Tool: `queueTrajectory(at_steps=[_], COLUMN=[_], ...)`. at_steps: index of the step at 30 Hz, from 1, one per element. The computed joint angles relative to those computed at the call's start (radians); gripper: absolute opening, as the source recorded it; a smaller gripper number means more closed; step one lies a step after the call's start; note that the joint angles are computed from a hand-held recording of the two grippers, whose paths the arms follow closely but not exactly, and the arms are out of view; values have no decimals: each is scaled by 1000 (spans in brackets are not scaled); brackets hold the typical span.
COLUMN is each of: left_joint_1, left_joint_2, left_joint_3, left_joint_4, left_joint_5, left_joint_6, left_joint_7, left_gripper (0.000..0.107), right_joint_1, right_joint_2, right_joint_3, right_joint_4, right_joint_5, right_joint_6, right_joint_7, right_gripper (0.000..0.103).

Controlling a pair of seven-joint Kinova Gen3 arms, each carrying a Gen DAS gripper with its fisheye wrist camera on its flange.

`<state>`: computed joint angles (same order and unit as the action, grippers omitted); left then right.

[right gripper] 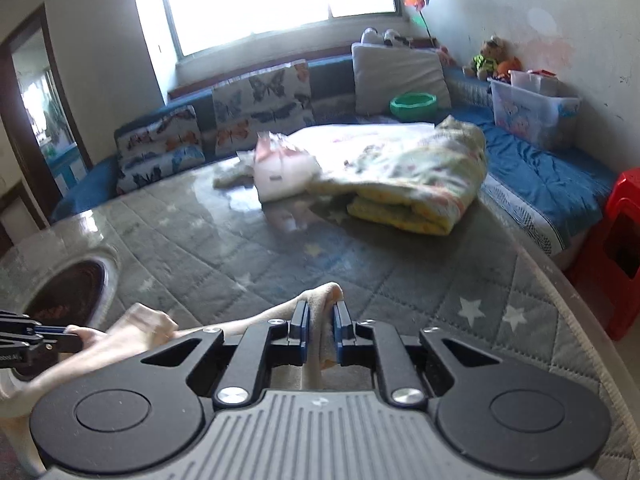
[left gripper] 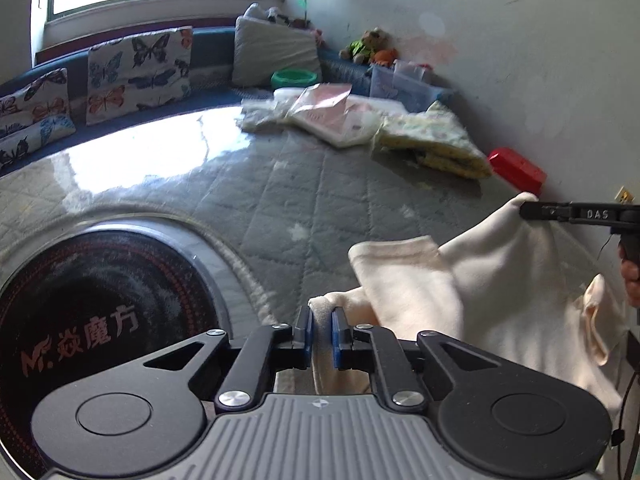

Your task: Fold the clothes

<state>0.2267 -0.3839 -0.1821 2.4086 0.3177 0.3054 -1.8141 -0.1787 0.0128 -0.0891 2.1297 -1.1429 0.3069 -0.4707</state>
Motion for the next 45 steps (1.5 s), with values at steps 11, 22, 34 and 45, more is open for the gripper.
queueTrajectory(at_steps=[11, 22, 34, 45], left_joint_1=[378, 345, 143, 112], left_joint_2=[-438, -468, -201, -244], left_joint_3=[-208, -208, -42, 14], left_joint_4=[111, 76, 24, 82], left_joint_5=[65, -10, 132, 107], left_joint_6=[89, 366, 218, 119], left_joint_7=[-290, -253, -94, -132], left_gripper=[8, 16, 58, 9], right_joint_1=[89, 335, 361, 394], right_joint_2=[-209, -257, -157, -201], right_joint_3=[245, 228, 136, 160], right_joint_4=[190, 235, 174, 209], right_joint_5=[-188, 3, -44, 18], right_joint_6=[343, 500, 448, 732], right_joint_7=[362, 319, 168, 469], right_gripper=[11, 42, 45, 45])
